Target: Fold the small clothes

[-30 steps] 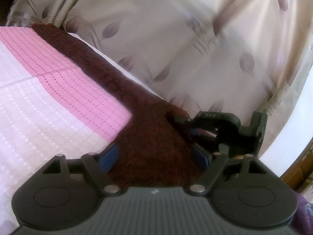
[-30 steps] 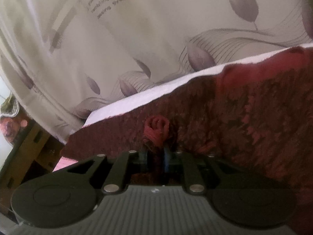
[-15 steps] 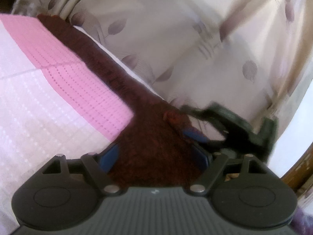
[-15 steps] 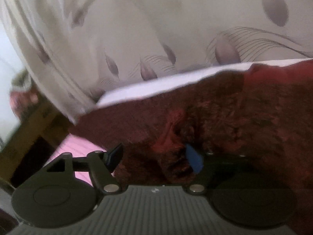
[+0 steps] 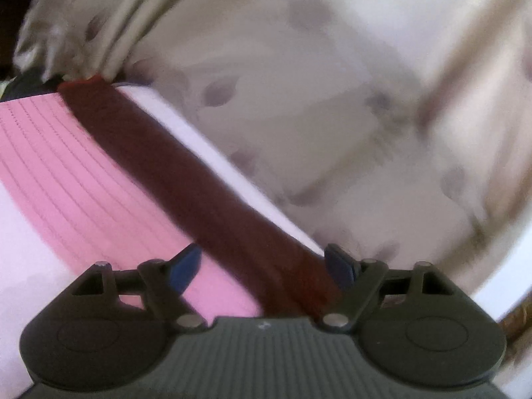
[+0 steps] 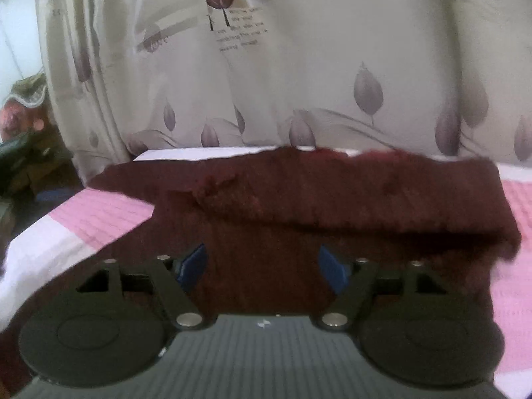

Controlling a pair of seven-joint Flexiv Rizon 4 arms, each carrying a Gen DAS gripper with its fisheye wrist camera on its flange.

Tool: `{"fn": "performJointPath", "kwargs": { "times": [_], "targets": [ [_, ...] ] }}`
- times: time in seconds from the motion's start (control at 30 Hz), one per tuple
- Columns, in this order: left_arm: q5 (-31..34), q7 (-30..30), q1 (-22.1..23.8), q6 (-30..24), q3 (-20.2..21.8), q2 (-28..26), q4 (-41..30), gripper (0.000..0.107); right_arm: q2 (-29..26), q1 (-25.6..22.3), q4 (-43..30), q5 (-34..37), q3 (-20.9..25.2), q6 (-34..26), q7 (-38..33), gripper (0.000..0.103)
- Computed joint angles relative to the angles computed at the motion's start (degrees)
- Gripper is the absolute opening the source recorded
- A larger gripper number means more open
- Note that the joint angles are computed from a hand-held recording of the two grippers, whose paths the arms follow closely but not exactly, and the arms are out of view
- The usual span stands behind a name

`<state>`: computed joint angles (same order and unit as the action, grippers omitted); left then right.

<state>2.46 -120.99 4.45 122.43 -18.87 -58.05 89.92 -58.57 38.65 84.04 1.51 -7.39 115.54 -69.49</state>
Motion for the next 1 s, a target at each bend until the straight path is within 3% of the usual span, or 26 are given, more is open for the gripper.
{"fn": "performJointPath", "kwargs": {
  "times": [0.07,0.13,0.3,0.43,0.5,0.53,0.57,0.67,0.77,0.87,0.9,1.0],
  "targets": [
    [-2.54,-0.17,1.77,-5.09,-0.13,-0.8,-2.77,0.081,-0.49,-0.38,0.44,0.09,0.74,0.12,0.35,0.076],
    [-2.0,0.0,6.26,-10.73,-4.22,-3.14,-6.21,0.08,-0.86,-0.43,0.89,-0.58,1.18,0.43,0.1,0.076],
    [-10.05,0.28,8.29,-18.83,-6.12,-6.6,-12.11,0.08,-1.05,1.7,2.19,-0.72,-0.48,2.64,-3.96,0.078],
    [-12.2,2.56,9.35,-18.98,-8.91,-10.23,-16.58,0.075,-0.99,0.34,2.13,-0.84,1.57,3.8,-4.84,0.078],
    [-14.2,2.99,8.36,-20.12,-8.09,-11.51,-19.27,0.053,-1.04,-0.43,1.97,-0.85,2.59,4.1,-4.61,0.078],
    [-16.31,2.43,7.24,-21.56,-6.22,-11.46,-20.22,0.022,-1.05,-0.58,1.87,-0.62,2.78,4.1,-4.44,0.078],
    [-19.42,3.21,6.96,-22.46,-6.08,-11.88,-20.56,0.009,-1.09,-0.57,1.72,-0.34,2.75,4.06,-4.35,0.078],
    [-17.68,2.57,8.0,-18.29,-10.26,-16.49,-24.43,0.009,-1.35,-0.31,1.38,0.32,2.6,4.34,-4.3,0.078],
    [-18.39,2.69,3.46,-15.77,-3.86,-17.24,-27.54,0.008,-1.54,-0.59,1.13,0.48,3.0,4.69,-4.04,0.079],
    [-16.03,3.15,-0.13,-7.69,0.26,-18.65,-30.32,0.008,-1.69,-1.82,1.1,-0.22,4.41,5.45,-3.29,0.079],
    [-16.51,3.69,-1.72,-7.22,2.5,-18.41,-31.17,0.008,-1.79,-2.03,1.04,0.16,4.65,5.93,-2.85,0.079],
    [-13.87,4.54,-3.21,-6.99,2.92,-17.11,-32.35,0.008,-2.06,-3.19,1.04,-0.18,5.97,7.57,-1.63,0.079]
  ]
}}
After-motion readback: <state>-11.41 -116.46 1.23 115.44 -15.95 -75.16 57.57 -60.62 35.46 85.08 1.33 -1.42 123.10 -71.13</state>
